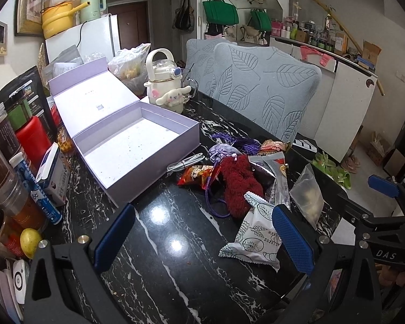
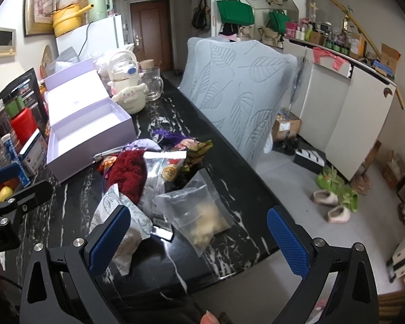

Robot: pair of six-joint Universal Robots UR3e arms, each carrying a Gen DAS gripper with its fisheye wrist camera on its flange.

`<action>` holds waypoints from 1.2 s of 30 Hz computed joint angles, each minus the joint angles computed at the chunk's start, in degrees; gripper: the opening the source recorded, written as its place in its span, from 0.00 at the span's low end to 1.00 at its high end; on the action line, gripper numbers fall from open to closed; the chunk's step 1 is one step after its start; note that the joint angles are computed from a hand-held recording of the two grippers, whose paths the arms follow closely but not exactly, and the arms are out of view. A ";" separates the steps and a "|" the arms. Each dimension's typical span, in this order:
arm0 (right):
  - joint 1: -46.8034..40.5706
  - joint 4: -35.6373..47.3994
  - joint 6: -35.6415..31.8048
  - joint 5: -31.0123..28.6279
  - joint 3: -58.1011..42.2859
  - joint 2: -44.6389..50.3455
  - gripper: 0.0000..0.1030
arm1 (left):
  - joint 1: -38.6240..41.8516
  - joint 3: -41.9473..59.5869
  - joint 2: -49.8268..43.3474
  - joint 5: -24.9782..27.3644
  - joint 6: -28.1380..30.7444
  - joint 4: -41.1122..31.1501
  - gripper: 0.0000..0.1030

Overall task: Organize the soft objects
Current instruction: 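Move both tools toward the snack pile on the table, then grasp the white printed packet with the left tool while the right tool grasps the clear zip bag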

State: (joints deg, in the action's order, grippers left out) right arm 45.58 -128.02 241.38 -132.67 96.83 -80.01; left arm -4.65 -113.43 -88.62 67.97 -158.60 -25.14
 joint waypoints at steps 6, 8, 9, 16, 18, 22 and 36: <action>0.39 -0.70 0.21 0.48 0.75 0.00 1.00 | 0.31 -0.96 0.97 -0.16 -0.16 -0.15 1.00; 0.57 -0.89 0.39 0.42 1.17 -0.26 1.00 | 0.35 -1.50 1.46 -0.22 -0.09 -0.19 1.00; 0.64 -0.99 0.42 0.44 1.35 -0.40 1.00 | 0.30 -1.77 1.68 -0.10 -0.16 -0.19 1.00; 0.47 -5.46 -1.60 1.93 4.08 -1.08 1.00 | -0.39 -4.85 3.65 0.66 -1.57 2.34 1.00; 0.52 -6.70 -2.15 2.33 4.99 -1.24 1.00 | -0.63 -5.76 4.34 0.91 -1.89 2.75 1.00; 0.53 -8.93 -3.23 3.12 6.88 -1.67 1.00 | -0.69 -7.20 4.98 0.53 -2.46 3.12 1.00; -0.27 -15.90 -5.34 5.74 13.95 -3.89 0.99 | -3.81 -10.37 1.79 0.12 -2.48 6.73 1.00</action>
State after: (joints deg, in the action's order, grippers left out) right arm 45.32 -143.92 236.03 -126.93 110.78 -83.91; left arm -8.46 -123.80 -86.83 68.09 -161.08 -18.40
